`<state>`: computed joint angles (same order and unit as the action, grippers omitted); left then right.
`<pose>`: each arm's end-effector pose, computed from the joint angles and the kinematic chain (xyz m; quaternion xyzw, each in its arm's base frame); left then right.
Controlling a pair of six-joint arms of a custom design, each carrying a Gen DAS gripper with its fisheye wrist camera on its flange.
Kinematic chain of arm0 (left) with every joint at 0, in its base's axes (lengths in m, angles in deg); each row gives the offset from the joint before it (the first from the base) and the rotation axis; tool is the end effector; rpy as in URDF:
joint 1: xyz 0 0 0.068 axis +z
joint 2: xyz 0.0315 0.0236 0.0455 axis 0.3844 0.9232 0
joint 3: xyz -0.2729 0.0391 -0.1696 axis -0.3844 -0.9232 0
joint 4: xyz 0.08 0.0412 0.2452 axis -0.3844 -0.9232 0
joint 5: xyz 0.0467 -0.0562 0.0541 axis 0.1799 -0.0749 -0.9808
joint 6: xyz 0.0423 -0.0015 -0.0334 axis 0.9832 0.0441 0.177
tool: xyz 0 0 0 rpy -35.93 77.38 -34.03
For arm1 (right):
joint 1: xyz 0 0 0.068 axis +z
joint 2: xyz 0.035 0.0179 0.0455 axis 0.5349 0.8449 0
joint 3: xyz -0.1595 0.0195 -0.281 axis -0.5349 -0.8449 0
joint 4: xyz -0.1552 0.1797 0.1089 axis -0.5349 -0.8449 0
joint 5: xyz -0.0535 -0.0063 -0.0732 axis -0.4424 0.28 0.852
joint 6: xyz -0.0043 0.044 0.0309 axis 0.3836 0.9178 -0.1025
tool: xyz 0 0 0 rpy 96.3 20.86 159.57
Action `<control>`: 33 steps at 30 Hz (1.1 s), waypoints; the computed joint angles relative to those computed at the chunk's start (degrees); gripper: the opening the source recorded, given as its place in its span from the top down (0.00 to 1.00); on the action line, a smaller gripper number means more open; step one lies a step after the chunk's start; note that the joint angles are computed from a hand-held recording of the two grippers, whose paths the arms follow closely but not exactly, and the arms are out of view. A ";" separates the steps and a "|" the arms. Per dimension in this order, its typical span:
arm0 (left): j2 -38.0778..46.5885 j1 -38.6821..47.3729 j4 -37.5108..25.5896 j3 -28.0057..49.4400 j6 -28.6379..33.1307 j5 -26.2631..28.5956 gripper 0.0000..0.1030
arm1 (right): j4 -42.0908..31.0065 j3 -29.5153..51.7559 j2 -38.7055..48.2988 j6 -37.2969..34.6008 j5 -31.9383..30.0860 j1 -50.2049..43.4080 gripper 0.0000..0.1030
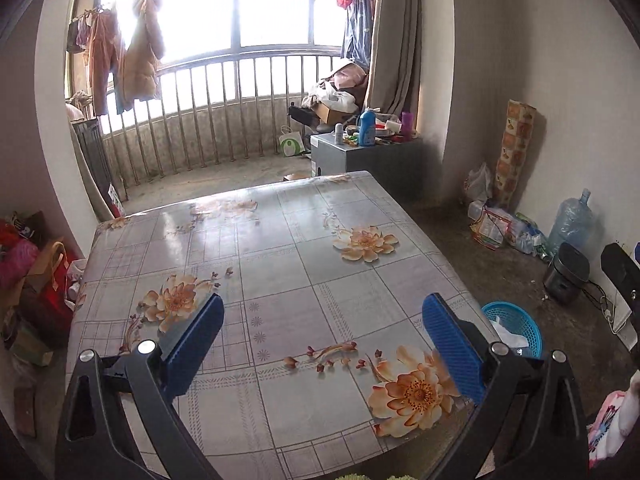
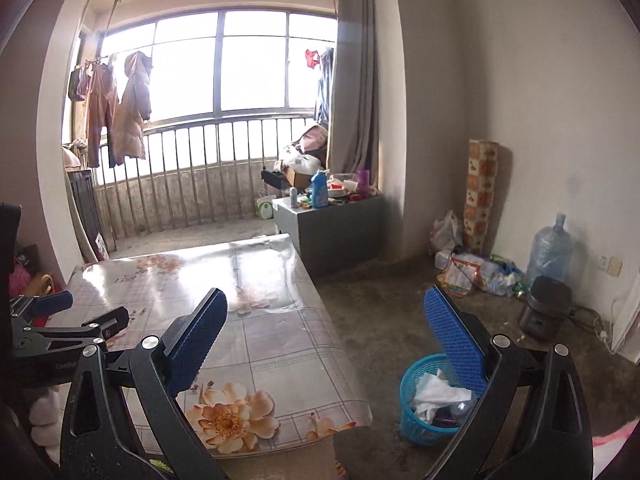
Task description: Collect trash
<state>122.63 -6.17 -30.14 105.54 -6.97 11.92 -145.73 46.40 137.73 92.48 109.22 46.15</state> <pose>0.2112 -0.1070 0.5832 0.0967 0.8816 -0.0547 0.4588 0.1471 0.0174 0.5987 0.1316 0.8173 -0.0991 0.5521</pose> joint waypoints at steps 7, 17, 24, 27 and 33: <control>-1.09 -0.06 -0.65 -2.54 -1.64 -1.23 0.05 | -0.68 1.24 1.76 -2.19 0.97 3.62 0.08; 2.85 -0.84 -3.45 -3.71 -4.47 -1.57 0.05 | -6.73 -5.44 1.62 -2.33 1.42 1.26 0.08; 4.82 -2.01 -5.85 -6.83 -4.41 -3.22 0.05 | -10.41 -15.04 -0.06 -1.81 -5.19 -5.21 0.08; 5.91 -2.14 -6.47 -6.85 -5.16 -4.03 0.05 | -11.58 -16.87 0.46 -2.70 -8.83 -9.42 0.08; 8.16 -3.47 -7.96 -5.29 -5.04 -5.09 0.05 | -13.00 -16.91 1.47 -3.17 -11.92 -14.14 0.08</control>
<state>130.79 -9.64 -38.10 100.25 -12.01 6.83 -158.72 29.49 139.20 89.31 97.30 32.02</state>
